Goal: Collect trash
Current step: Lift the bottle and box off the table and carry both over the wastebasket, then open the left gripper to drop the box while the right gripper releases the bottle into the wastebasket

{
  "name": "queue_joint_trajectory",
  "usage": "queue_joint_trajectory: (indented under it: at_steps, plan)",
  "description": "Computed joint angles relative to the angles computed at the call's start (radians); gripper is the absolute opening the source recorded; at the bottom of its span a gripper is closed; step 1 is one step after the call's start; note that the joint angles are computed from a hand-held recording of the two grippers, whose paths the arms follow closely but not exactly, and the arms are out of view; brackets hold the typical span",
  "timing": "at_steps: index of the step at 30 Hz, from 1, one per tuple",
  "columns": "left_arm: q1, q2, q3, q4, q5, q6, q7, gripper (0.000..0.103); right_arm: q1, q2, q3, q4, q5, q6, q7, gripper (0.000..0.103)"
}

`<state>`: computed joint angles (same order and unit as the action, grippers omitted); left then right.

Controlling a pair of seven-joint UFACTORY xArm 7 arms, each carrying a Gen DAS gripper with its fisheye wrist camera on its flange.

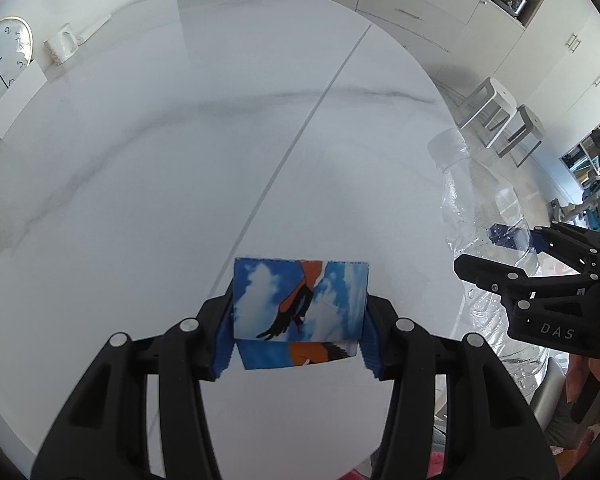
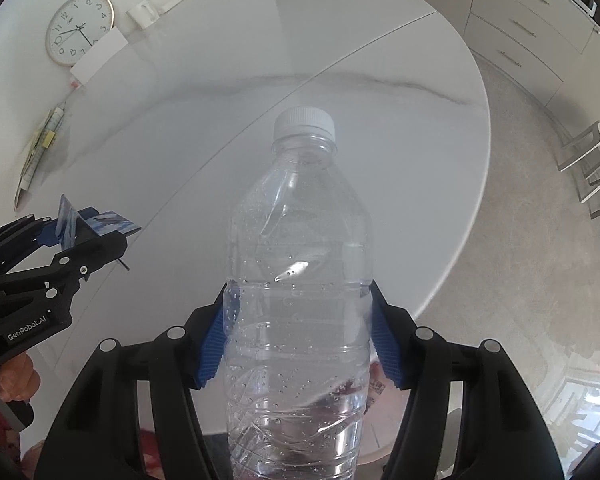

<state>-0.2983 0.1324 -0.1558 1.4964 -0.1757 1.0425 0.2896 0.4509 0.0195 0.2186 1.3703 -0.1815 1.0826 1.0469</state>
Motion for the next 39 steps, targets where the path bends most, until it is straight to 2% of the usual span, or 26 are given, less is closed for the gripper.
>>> queue_joint_trajectory:
  at_steps: [3, 10, 16, 21, 25, 28, 30, 32, 39]
  plan:
    - [-0.039, -0.105, -0.029, -0.125, -0.003, -0.034, -0.063, 0.049, 0.006, -0.101, 0.010, -0.100, 0.033, -0.003, -0.038, 0.063]
    - [-0.144, -0.323, -0.096, -0.389, -0.050, -0.071, -0.260, 0.049, 0.014, -0.417, 0.024, -0.394, 0.188, 0.003, -0.223, 0.063]
    - [-0.242, -0.371, -0.142, -0.520, -0.094, -0.068, -0.387, 0.049, 0.010, -0.609, 0.010, -0.562, 0.296, 0.060, -0.342, 0.063]
    - [-0.296, -0.327, -0.161, -0.556, -0.093, -0.075, -0.427, 0.049, -0.001, -0.732, 0.015, -0.646, 0.358, 0.100, -0.355, 0.064]
    - [-0.317, -0.252, -0.163, -0.541, -0.094, -0.058, -0.447, 0.051, -0.011, -0.764, 0.030, -0.673, 0.379, 0.098, -0.348, 0.064]
    - [-0.332, -0.246, -0.171, -0.547, -0.069, -0.065, -0.462, 0.059, -0.010, -0.771, 0.047, -0.681, 0.393, 0.090, -0.331, 0.064]
    - [-0.343, -0.268, -0.177, -0.564, -0.054, -0.077, -0.471, 0.069, -0.005, -0.792, 0.041, -0.696, 0.398, 0.099, -0.335, 0.064]
    - [-0.350, -0.282, -0.178, -0.569, -0.047, -0.078, -0.476, 0.073, -0.004, -0.794, 0.040, -0.701, 0.405, 0.096, -0.334, 0.064]
    - [-0.352, -0.299, -0.180, -0.538, 0.017, -0.047, -0.501, 0.078, 0.001, -0.803, 0.028, -0.727, 0.426, 0.076, -0.353, 0.064]
